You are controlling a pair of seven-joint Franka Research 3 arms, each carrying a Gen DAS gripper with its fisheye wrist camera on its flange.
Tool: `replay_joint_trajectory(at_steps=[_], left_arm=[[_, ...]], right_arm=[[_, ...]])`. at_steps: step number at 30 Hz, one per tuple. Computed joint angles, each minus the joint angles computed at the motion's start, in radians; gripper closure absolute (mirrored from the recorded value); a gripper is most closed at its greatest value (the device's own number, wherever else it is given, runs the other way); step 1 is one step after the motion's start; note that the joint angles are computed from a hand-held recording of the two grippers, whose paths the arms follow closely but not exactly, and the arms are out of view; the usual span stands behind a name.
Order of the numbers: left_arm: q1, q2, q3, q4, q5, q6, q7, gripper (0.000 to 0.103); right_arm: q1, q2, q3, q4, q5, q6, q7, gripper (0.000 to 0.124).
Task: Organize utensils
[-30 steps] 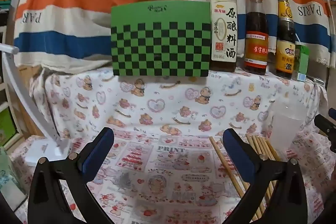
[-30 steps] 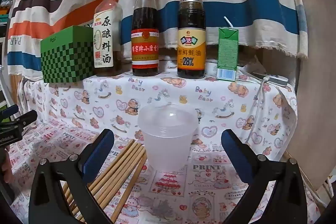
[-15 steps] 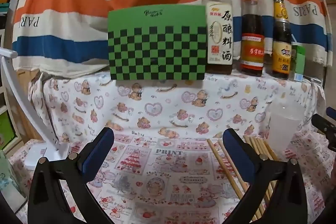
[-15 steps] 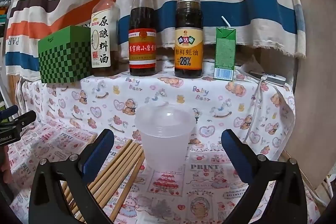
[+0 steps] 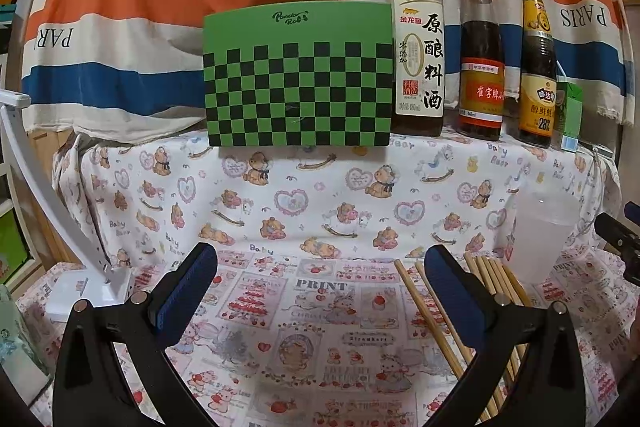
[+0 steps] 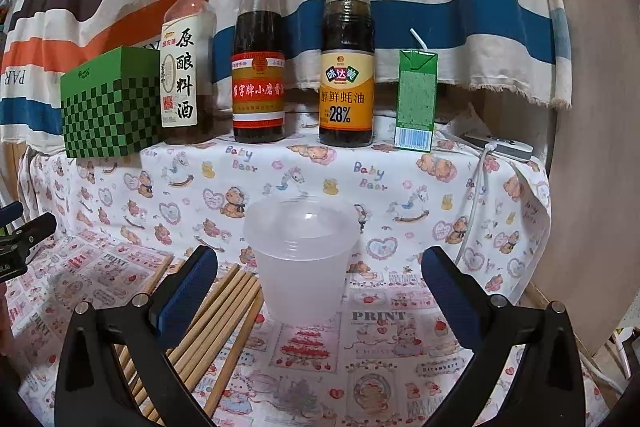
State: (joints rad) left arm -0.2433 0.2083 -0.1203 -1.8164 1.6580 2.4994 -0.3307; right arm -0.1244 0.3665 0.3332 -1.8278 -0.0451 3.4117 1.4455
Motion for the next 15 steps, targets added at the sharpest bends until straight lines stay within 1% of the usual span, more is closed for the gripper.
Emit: replay_joint_trajectory(at_steps=[2, 4, 7, 9, 11, 15], left_arm=[[-0.002, 0.001, 0.000, 0.000, 0.006, -0.002, 0.000, 0.000], [0.005, 0.002, 0.003, 0.002, 0.023, 0.029, -0.003, 0.000], [-0.001, 0.002, 0.000, 0.000, 0.034, 0.010, -0.007, 0.000], [0.000, 0.003, 0.000, 0.000, 0.036, 0.013, -0.007, 0.000], [-0.001, 0.002, -0.001, -0.002, 0.031, 0.009, -0.005, 0.000], [0.000, 0.004, -0.002, 0.002, 0.012, 0.008, 0.010, 0.000]], right_arm=[[-0.011, 0.001, 0.011, 0.001, -0.006, -0.003, 0.004, 0.021], [-0.005, 0.000, 0.005, 0.003, -0.002, -0.009, 0.002, 0.021], [0.000, 0.001, 0.002, 0.006, 0.003, -0.014, -0.008, 0.021], [0.014, 0.001, -0.011, 0.009, 0.015, -0.017, -0.017, 0.021], [0.007, 0.002, -0.002, 0.010, 0.019, -0.019, -0.023, 0.021], [0.013, 0.002, -0.006, 0.010, 0.032, -0.017, -0.033, 0.021]])
